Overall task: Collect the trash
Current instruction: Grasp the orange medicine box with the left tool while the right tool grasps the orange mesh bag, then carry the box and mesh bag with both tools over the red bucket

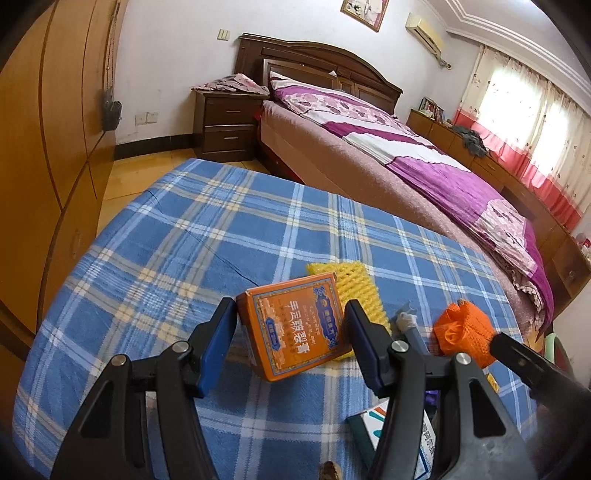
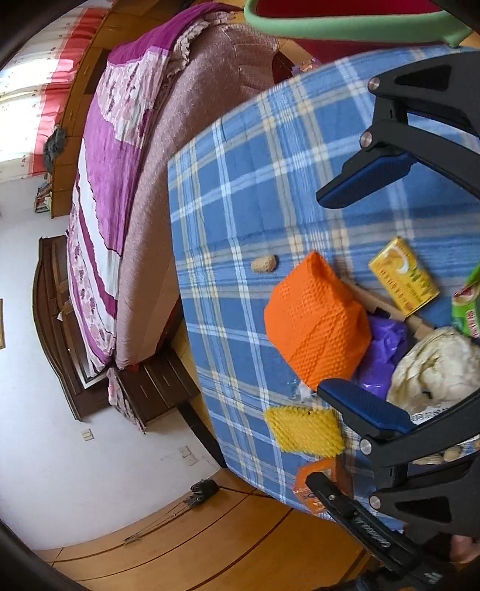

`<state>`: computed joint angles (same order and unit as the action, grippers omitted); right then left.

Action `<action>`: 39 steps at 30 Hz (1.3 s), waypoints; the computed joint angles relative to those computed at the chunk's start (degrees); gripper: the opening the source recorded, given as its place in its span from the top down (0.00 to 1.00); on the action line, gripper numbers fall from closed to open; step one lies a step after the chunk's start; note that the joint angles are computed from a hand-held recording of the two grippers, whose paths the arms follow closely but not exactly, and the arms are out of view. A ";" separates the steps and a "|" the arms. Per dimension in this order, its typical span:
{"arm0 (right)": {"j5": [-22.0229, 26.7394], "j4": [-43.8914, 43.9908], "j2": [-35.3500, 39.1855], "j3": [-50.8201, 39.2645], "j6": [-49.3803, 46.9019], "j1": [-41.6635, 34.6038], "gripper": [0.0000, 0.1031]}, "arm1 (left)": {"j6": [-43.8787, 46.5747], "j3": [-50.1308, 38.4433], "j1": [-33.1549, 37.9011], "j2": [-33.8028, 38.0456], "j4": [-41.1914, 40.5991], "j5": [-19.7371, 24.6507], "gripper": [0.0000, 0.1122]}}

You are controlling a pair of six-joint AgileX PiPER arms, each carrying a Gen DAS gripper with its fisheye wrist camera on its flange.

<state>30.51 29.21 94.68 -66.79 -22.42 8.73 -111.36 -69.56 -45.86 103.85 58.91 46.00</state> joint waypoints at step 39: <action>0.45 10.37 -21.33 14.10 -13.56 -14.70 0.86 | -4.24 0.84 -1.76 0.36 4.16 0.31 0.45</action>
